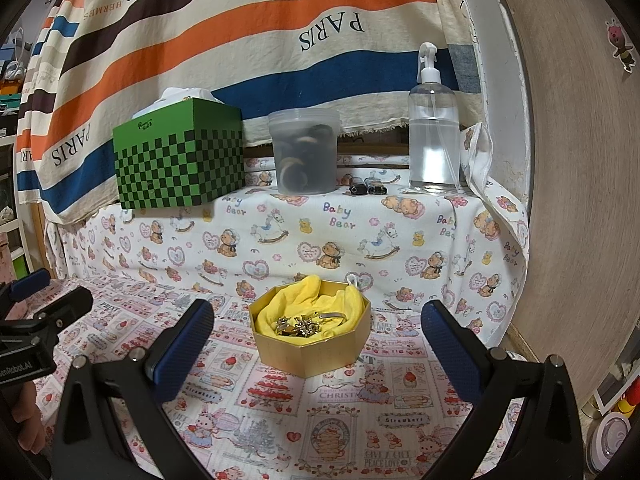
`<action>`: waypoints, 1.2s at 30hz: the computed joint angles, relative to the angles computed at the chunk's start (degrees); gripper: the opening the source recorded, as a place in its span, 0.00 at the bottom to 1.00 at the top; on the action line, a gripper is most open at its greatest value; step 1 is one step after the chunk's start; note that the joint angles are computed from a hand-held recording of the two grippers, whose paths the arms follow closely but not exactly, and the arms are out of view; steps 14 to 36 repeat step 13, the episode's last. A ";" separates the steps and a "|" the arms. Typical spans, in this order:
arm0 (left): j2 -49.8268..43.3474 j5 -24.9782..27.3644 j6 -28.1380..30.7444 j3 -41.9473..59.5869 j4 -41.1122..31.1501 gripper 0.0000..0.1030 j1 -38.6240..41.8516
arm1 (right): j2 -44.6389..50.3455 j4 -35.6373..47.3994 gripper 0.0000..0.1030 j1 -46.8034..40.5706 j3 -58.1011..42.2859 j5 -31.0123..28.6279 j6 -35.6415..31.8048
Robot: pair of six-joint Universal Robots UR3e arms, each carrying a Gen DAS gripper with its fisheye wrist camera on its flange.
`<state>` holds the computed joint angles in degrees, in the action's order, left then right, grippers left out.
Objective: Organize jewelry
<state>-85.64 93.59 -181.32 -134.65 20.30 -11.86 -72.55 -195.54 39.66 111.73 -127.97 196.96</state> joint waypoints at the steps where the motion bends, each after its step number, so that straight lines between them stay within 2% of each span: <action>1: 0.24 -0.70 0.17 -0.07 -0.24 1.00 0.31 | 0.00 -0.04 1.00 -0.01 0.02 0.03 -0.04; 10: -0.46 -0.99 0.75 0.27 0.44 1.00 0.08 | 0.09 -0.31 1.00 -0.15 0.16 -0.04 -0.18; 12: -0.83 0.56 0.43 0.33 0.84 1.00 -0.75 | 0.11 -0.10 1.00 -0.06 -0.02 -0.06 -0.15; 36: -0.65 -0.11 0.46 0.07 1.04 1.00 -0.40 | 0.10 -0.05 1.00 -0.03 -0.03 -0.07 -0.13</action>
